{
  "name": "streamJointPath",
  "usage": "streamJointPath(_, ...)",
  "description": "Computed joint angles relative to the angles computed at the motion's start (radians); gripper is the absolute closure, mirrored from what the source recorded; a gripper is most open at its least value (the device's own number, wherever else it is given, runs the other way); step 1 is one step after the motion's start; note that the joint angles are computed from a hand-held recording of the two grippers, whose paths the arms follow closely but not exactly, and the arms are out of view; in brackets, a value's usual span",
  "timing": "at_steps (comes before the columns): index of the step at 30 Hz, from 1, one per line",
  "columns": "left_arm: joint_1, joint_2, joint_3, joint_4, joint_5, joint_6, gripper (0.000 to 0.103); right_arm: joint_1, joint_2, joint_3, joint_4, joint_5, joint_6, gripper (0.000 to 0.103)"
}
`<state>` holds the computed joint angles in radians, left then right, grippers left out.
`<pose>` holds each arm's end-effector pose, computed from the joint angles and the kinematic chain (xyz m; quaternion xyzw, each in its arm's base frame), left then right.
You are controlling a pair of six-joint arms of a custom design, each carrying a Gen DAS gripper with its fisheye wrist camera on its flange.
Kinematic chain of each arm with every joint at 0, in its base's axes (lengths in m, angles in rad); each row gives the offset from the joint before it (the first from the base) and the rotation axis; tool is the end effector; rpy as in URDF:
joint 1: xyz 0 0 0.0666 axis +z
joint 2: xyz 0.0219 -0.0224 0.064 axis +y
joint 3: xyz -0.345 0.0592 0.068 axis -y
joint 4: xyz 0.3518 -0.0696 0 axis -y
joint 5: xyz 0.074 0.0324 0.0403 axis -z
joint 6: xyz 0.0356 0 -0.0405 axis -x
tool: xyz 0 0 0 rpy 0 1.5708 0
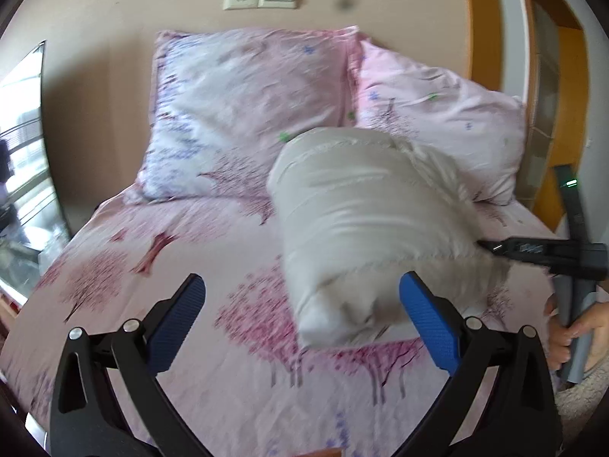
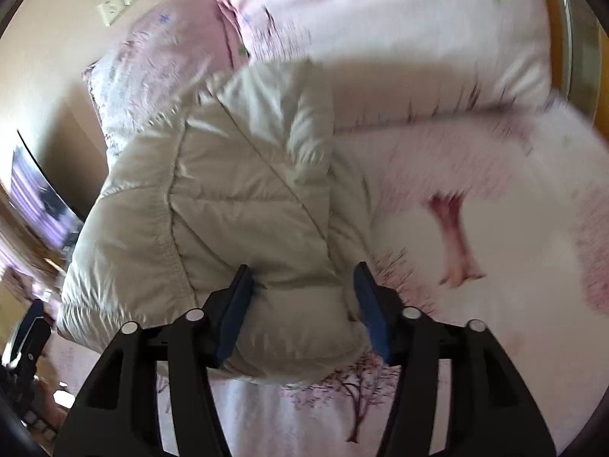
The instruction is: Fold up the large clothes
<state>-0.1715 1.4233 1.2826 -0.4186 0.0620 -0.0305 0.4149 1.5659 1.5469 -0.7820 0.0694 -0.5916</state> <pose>0.4720 -0.0844 0.3742 0.1031 0.8684 -0.0612 0.4811 0.4734 0.2054 0.3905 0.0947 0.9215 0.1528 0.3442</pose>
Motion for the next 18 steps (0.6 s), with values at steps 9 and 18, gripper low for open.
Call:
streamJointPath(9, 0.009, -0.007, -0.016, -0.081, -0.054, 0.012, 0.002, 0.113, -0.141, -0.097, 0.055, 0.297, 0.056, 0.001)
streamJointPath(18, -0.008, -0.011, -0.026, -0.133, -0.073, -0.020, 0.002, 0.173, -0.156, -0.105, -0.046, 0.279, 0.026, 0.001)
